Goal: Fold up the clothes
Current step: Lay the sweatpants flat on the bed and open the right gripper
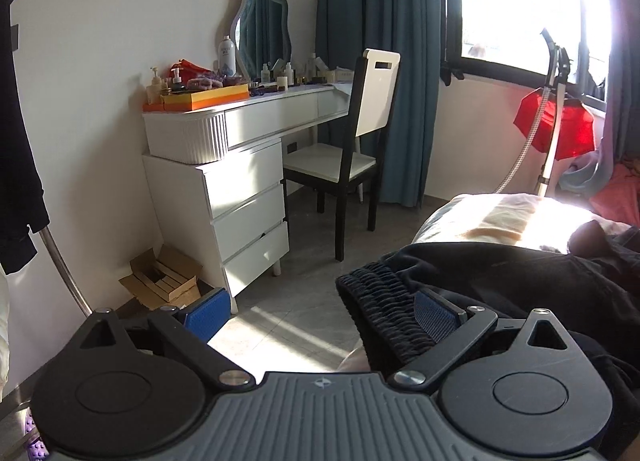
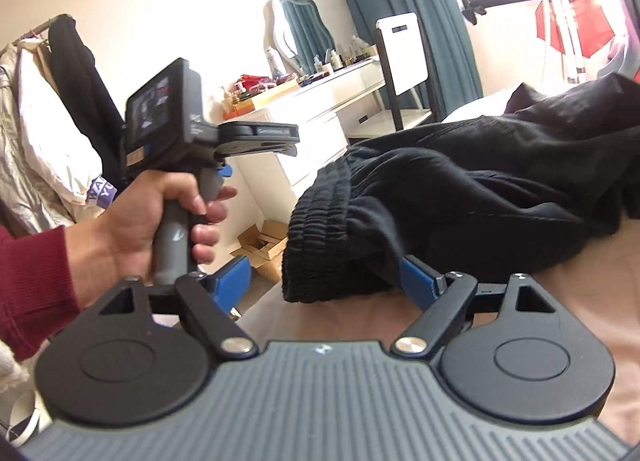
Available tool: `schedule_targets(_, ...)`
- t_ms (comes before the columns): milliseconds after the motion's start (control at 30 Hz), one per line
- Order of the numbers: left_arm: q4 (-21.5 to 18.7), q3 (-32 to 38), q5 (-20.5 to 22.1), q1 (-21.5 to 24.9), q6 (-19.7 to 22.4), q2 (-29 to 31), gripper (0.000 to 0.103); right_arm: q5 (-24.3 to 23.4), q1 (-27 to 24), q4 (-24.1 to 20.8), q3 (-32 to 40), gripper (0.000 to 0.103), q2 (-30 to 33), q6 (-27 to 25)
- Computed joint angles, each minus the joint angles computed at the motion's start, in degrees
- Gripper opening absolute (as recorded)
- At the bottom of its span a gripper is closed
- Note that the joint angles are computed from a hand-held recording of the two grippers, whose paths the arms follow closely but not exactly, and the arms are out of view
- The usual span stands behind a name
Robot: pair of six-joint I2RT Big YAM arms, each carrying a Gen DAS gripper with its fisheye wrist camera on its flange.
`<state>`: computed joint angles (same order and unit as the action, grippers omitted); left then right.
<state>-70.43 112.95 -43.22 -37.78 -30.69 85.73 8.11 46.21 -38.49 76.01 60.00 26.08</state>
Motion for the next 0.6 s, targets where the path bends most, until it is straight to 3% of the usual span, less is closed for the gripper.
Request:
schedule_targets(167, 0.2, 4.2, -6.5, -15.7, -2.3, 0.7, 0.1, 5.4, -3.1, -4.5, -3.5, 0.084, -9.5, -3.3)
schedule_targets(267, 0.0, 9.8, -10.1, -24.8, -3.0, 4.9, 0.1, 7.8, -5.7, -7.6, -4.7, 0.084, -15.2, -5.1)
schedule_targets(433, -4.8, 27.7, -13.1, -35.0, -5.9, 18.4, 0.1, 10.5, -10.5, -13.1, -6.4, 0.084, -24.1, -8.3)
schedule_targets(600, -12.8, 49.0, -15.3, -40.1, -6.1, 33.2, 0.1, 6.2, -20.9, -14.8, -9.3, 0.084, -31.0, -12.1)
